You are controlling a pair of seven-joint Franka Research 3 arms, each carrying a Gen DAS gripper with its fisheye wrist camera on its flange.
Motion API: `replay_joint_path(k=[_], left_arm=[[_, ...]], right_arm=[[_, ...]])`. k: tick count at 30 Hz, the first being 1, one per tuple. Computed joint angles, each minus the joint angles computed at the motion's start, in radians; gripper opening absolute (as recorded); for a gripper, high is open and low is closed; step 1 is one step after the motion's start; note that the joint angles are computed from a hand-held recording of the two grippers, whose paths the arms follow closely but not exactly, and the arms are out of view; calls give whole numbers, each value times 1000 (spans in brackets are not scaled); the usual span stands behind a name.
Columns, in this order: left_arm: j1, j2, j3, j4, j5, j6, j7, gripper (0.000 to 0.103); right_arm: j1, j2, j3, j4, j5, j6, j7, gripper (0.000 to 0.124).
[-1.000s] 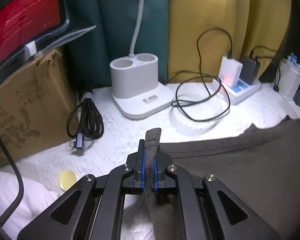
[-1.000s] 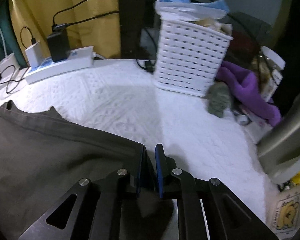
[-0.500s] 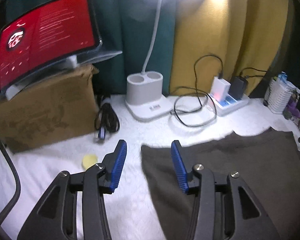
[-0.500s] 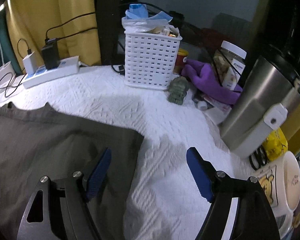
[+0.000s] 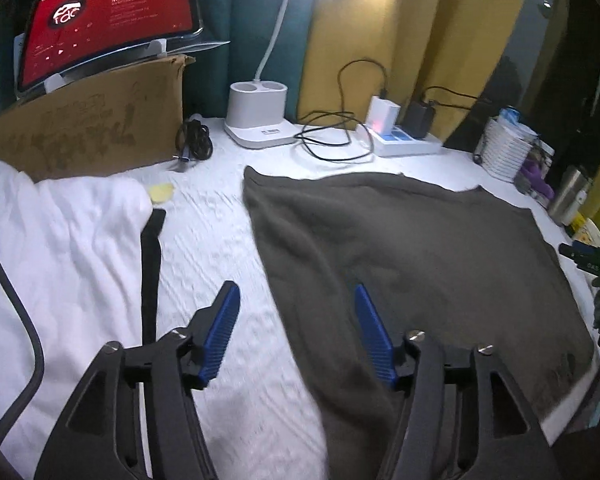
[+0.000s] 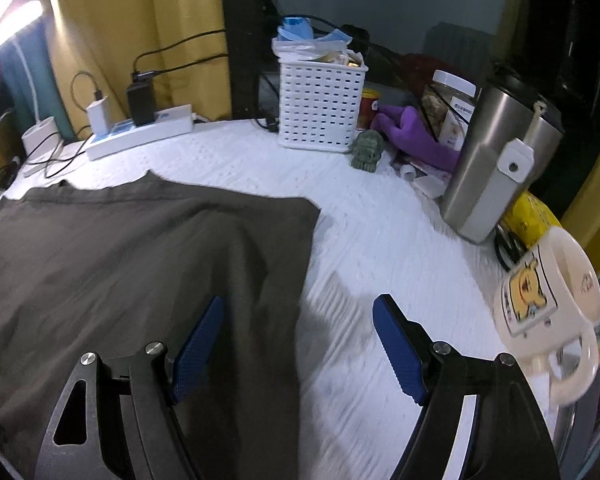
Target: Fold small clothes
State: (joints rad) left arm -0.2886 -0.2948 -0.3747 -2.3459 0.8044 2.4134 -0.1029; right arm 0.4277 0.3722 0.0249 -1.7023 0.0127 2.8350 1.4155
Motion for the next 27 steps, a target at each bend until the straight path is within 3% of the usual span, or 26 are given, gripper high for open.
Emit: replay_joint_path(k=[8, 15, 19, 22, 23, 24, 27], left_arm=[[-58, -57, -40, -49, -31, 45, -14, 64], [-91, -32, -65, -65, -65, 105, -16, 64], [-94, -13, -78, -76, -65, 90, -77, 64], [-89, -45, -74, -126, -35, 165, -160, 64], [-83, -54, -82, -134, -20, 176, -185, 61], [-78, -61, -90, -139, -3, 180, -202, 51], [-78, -57, -97, -138, 9, 183, -210, 39]], right_arm=[[21, -156, -3, -231, -32, 90, 54, 79], [16, -281, 10, -409, -106, 142, 152, 79], [-12, -341, 30, -498, -150, 158, 202, 79], [-45, -397, 48, -569, -173, 166, 229, 79], [-59, -415, 55, -593, -167, 171, 230, 79], [-71, -437, 61, -621, -150, 176, 229, 79], [-55, -494, 43, -691, 48, 181, 98, 79]])
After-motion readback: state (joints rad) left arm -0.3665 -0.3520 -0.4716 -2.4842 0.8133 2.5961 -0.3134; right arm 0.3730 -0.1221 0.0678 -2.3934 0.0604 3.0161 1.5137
